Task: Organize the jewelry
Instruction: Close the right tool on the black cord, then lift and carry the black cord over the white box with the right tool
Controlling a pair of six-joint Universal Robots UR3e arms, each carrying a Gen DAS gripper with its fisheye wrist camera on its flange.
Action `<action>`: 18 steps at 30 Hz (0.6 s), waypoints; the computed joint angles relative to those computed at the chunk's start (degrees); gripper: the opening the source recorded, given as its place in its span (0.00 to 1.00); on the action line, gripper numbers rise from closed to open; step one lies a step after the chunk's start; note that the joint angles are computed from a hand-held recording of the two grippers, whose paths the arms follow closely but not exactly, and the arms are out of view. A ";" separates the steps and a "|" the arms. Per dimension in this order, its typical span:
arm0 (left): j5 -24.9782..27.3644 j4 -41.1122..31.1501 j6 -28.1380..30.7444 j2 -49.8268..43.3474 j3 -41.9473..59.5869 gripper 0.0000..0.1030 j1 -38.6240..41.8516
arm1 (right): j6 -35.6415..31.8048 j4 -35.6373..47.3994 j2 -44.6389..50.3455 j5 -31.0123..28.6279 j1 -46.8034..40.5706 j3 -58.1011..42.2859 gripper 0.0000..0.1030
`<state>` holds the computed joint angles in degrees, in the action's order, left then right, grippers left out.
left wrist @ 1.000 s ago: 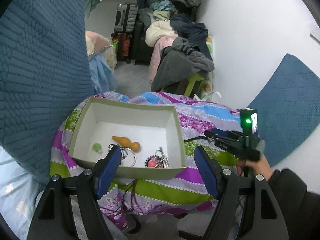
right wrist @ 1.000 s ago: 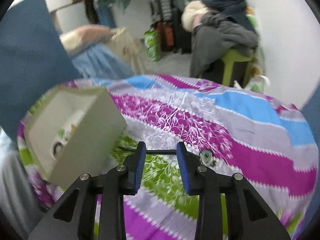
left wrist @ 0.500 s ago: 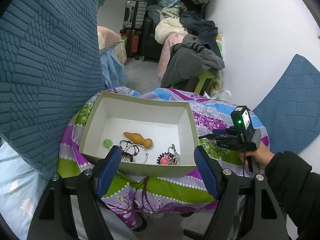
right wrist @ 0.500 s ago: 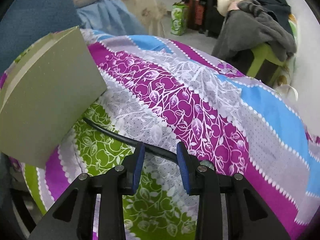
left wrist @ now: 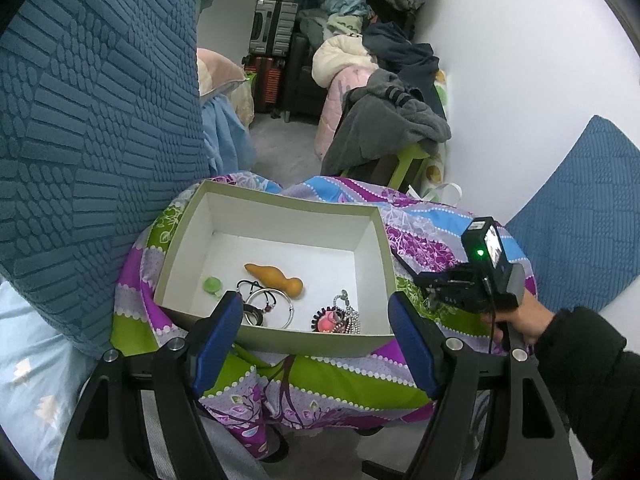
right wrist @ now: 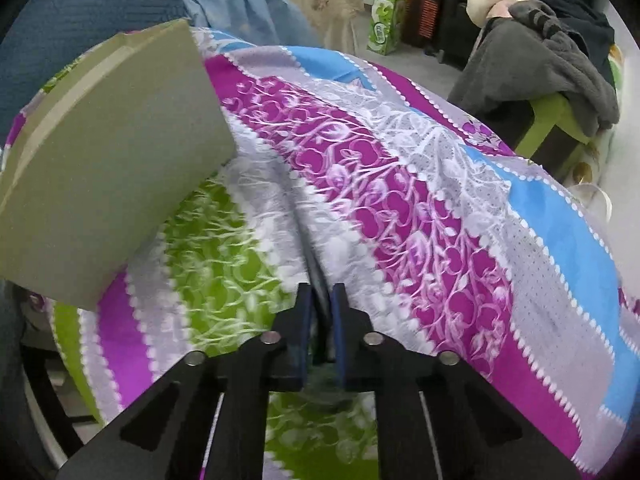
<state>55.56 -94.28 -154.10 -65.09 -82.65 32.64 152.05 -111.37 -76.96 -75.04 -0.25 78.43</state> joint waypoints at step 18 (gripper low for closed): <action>-4.18 -4.99 3.05 -1.21 4.35 0.73 4.84 | 23.01 9.64 -0.80 -8.55 11.51 -22.34 0.06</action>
